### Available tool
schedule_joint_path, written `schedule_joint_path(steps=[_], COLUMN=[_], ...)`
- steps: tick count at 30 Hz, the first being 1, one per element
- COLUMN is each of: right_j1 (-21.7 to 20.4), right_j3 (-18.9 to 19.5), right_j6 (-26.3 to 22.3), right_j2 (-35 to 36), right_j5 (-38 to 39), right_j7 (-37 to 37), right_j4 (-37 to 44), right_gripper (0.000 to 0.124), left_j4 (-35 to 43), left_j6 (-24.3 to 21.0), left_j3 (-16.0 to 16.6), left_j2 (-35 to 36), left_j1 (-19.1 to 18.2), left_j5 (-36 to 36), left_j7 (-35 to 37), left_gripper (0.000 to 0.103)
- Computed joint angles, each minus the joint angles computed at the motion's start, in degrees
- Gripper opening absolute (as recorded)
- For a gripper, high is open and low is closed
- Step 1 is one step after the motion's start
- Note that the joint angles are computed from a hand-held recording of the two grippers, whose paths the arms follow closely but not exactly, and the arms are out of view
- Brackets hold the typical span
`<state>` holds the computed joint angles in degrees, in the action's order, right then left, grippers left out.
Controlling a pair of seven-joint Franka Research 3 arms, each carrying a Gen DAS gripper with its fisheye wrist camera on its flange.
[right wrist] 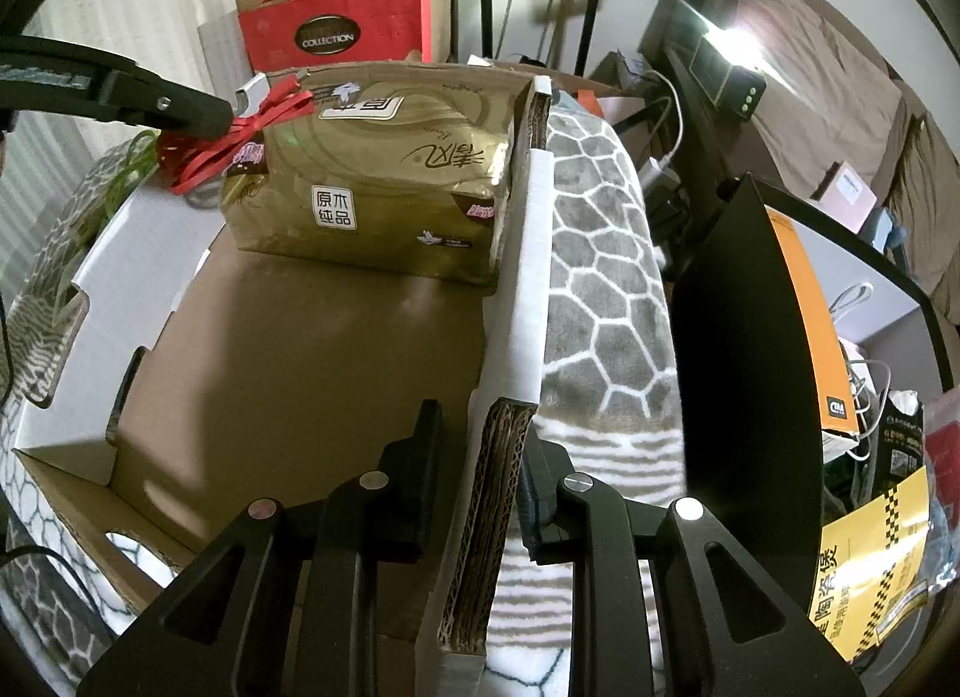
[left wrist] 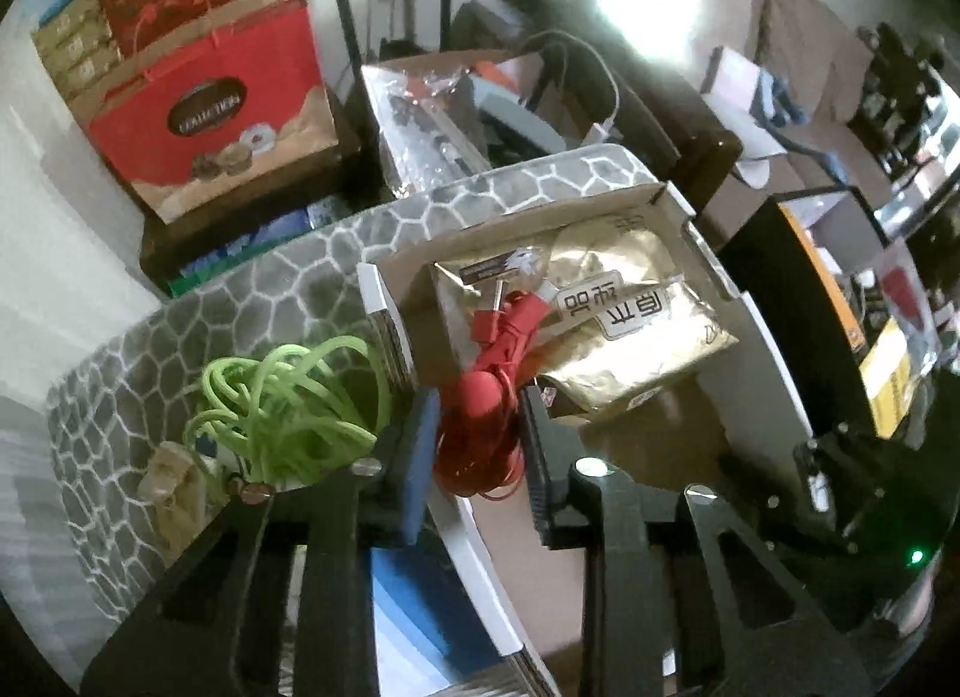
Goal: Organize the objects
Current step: 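Lower the red cable into the box beside the gold packet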
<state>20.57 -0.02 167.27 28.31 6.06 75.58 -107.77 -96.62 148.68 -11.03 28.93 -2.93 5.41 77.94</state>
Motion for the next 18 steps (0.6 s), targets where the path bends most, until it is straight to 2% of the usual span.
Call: schedule_joint_path(steps=[5,8,10,13,18], right_j1=[0.01,-0.12,-0.16,-0.06,0.55], right_j3=[-0.03,0.07,0.09,-0.03,-0.61], right_j6=[-0.04,-0.03,-0.03,-0.08,-0.13], right_j2=[0.00,0.01,0.01,0.04,0.13], right_j5=[0.07,0.21,0.24,0.18,-0.34], right_j7=[-0.05,-0.20,-0.30,-0.22,0.57], right_j4=[0.01,0.03,0.04,0.09,0.17], right_gripper=[0.023,0.023,0.023,0.023,0.024], left_j4=[-1.45,-5.60,-9.94,-13.24,-14.81], left_j6=[1.90,6.40,10.97,14.00,13.97], left_j3=[-2.18,-3.55,-5.47,-7.04,-5.54], left_j2=[-0.44,-2.64,-4.92,-6.44,-7.73], left_j1=[2.80,4.87,7.07,8.98,7.52], left_j5=[-5.68,-11.11,-16.60,-21.95,-22.69], left_j7=[0.99,-0.88,-2.13,-3.38,-8.39], left_gripper=[0.017,0.017,0.017,0.017,0.017])
